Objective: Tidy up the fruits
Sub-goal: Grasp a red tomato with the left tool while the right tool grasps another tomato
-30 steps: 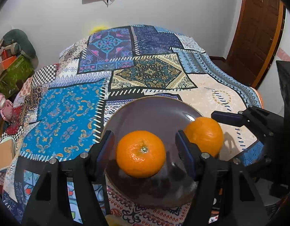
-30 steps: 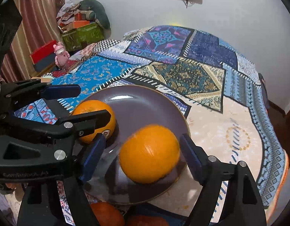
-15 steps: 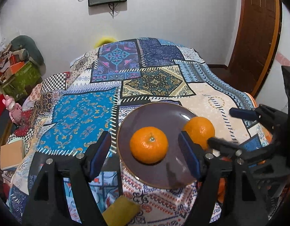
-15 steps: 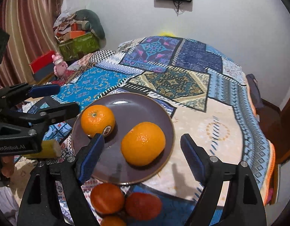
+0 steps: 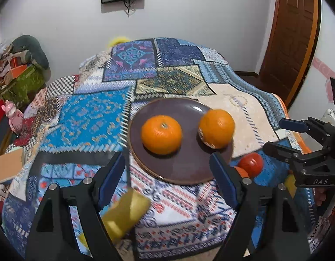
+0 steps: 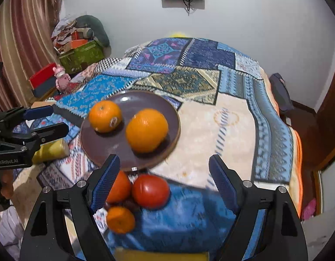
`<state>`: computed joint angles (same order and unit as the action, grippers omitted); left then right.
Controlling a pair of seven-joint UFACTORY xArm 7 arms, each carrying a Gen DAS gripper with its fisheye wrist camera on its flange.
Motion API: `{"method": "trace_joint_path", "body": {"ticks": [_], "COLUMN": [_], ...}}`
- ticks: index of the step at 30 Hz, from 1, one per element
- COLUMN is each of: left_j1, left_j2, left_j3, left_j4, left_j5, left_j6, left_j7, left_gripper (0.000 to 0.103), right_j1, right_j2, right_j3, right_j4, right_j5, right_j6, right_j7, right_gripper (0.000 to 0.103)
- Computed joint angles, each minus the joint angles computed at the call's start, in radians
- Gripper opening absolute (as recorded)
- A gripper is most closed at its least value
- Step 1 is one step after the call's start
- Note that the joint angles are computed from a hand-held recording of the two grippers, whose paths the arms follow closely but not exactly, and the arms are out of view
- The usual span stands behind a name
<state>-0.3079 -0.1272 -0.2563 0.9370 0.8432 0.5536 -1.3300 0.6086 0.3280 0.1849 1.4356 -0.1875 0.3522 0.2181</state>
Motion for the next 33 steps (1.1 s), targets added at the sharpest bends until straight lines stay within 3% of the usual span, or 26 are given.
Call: {"method": "trace_joint_path", "body": {"ticks": [7, 13, 26, 33], "left_j1": [-0.023, -0.041, -0.089, -0.089], "left_j2": [0.015, 0.051, 0.124, 0.132], "left_j3": [-0.010, 0.002, 0.042, 0.058], "left_j4": [-0.013, -0.013, 0.021, 0.011], "left_j5": [-0.017, -0.061, -0.087, -0.126], "left_j6": [-0.025, -0.064, -0.114, -0.141], "left_j7": [-0.019, 0.002, 0.030, 0.053], "left_gripper": [0.080, 0.080, 0.080, 0.080], "right_j1": [-0.048, -0.073, -0.061, -0.056], "right_j2": [-0.039, -0.045, 0.028, 0.051], "right_j3": [0.041, 0.072, 0.083, 0.078], "right_j4": [-0.080, -0.117, -0.054, -0.025], "right_j5": [0.089, 0.178, 0.240, 0.246], "right_j6": [-0.022, -0.020, 0.038, 0.065], "right_j7": [-0.051, -0.110, -0.170, -0.172], "right_gripper": [0.081, 0.071, 0.057, 0.057]}}
